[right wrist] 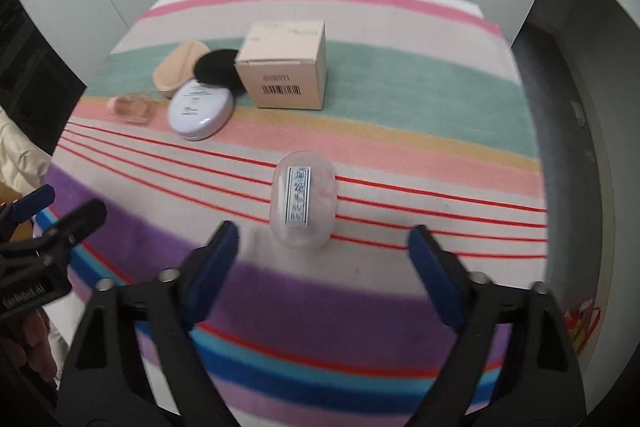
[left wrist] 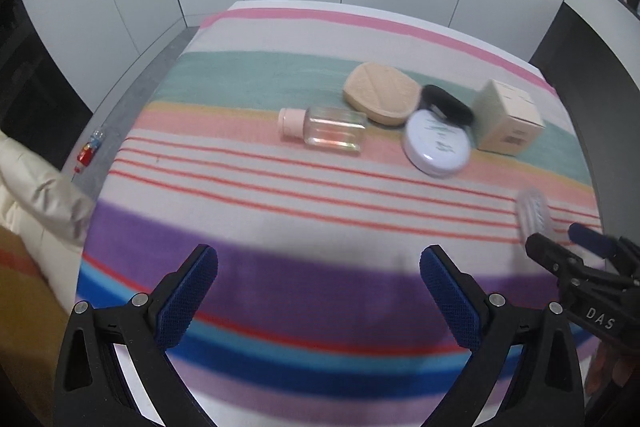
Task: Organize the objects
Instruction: 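Grasp the clear oval case with the right tool while the left tool grasps the pink-capped bottle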
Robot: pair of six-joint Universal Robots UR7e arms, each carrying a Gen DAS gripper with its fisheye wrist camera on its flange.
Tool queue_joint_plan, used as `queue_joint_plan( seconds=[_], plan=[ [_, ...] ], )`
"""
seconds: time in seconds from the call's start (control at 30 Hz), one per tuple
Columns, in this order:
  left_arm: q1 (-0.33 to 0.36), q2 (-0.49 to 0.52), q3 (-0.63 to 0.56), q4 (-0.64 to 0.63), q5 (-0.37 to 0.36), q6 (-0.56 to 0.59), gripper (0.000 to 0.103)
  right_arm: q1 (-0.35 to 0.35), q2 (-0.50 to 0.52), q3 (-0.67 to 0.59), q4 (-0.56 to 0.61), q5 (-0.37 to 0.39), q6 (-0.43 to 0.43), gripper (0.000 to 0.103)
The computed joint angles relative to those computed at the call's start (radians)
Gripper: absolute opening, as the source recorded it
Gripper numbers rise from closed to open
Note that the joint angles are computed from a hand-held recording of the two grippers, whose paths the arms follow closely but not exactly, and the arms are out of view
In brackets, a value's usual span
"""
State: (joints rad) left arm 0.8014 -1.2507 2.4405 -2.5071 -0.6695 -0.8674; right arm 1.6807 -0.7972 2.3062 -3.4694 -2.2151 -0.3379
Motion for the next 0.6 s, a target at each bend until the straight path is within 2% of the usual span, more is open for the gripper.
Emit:
queue_joint_plan(
  seconds=[0.13,0.2,0.33,0.43,0.6],
  plan=[
    [0.061,0.062,-0.031,-0.123,0.020,0.116,0.101,0.000,0.051,-0.036,-0.044,-0.016,-0.049,0.062],
    [0.087,0.090,-0.051,-0.176,0.033,0.163,0.101,0.010,0.070,-0.055,-0.065,-0.033,-0.073,0.041],
    [0.136,0.141,-0.103,-0.253,0.038,0.255,0.100,0.003,0.060,-0.077,-0.035,-0.010,-0.037,0.041],
    [0.157,0.165,-0.128,-0.285,0.026,0.298,0.095,0.000,0.062,-0.088,-0.030,-0.007,-0.035,0.040],
    [0.175,0.187,-0.147,-0.332,0.027,0.365,0.077,-0.003,0.060,-0.090,-0.028,-0.007,-0.044,0.041]
  ],
)
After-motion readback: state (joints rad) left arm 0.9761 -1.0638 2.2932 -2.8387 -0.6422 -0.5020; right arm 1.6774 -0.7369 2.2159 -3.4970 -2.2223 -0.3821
